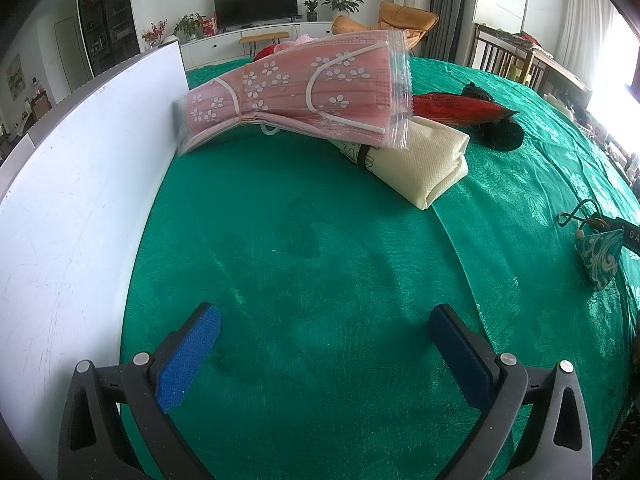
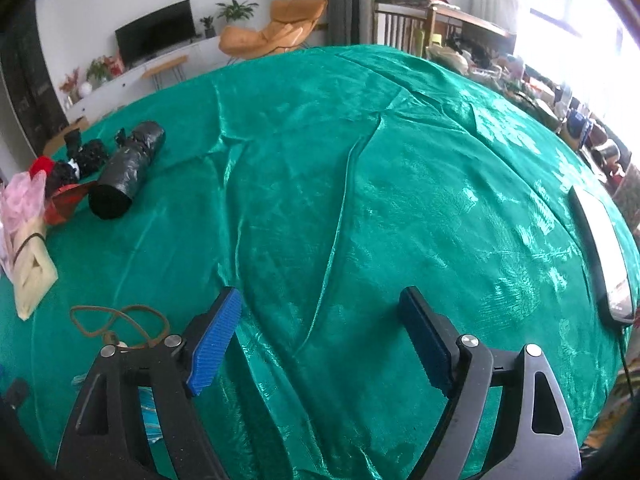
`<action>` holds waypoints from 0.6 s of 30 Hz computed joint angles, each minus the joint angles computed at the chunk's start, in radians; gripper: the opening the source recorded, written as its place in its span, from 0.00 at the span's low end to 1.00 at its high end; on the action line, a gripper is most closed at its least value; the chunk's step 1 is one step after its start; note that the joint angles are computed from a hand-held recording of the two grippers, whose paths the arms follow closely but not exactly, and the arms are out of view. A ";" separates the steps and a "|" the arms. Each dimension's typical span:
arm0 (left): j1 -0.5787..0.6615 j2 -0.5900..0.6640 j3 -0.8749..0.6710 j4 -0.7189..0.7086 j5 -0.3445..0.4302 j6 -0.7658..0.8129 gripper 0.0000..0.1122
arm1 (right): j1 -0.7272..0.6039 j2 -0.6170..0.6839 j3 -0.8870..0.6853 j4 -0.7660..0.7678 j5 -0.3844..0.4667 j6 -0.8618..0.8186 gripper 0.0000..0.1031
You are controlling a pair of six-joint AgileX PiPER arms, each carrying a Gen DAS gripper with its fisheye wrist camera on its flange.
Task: Organize soft objects
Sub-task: 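Withdraw both grippers from the box back over the table, then grasp the pink floral mask pack with the left gripper and lift it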
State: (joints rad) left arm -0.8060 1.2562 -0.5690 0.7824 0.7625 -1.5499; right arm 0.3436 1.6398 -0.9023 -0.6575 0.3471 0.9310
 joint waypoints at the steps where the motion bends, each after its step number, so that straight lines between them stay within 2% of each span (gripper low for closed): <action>1: -0.001 0.000 0.000 0.000 0.000 0.000 0.92 | 0.002 0.001 -0.001 -0.003 0.002 0.003 0.82; 4: 0.004 0.002 -0.006 -0.013 0.001 0.018 0.92 | 0.003 0.001 0.000 -0.005 0.002 0.005 0.82; 7: 0.075 -0.004 -0.047 -0.103 -0.038 0.161 0.92 | 0.003 0.001 -0.001 -0.005 0.003 0.006 0.82; 12: 0.219 -0.017 -0.244 -0.152 -0.049 0.317 0.92 | 0.007 0.002 -0.003 -0.012 0.009 0.013 0.82; 15: 0.383 0.097 -0.457 -0.302 -0.044 0.539 0.92 | 0.007 0.003 -0.004 -0.010 0.009 0.010 0.82; 18: 0.482 0.267 -0.657 -0.350 0.053 0.611 0.92 | 0.007 0.003 -0.003 -0.010 0.009 0.010 0.82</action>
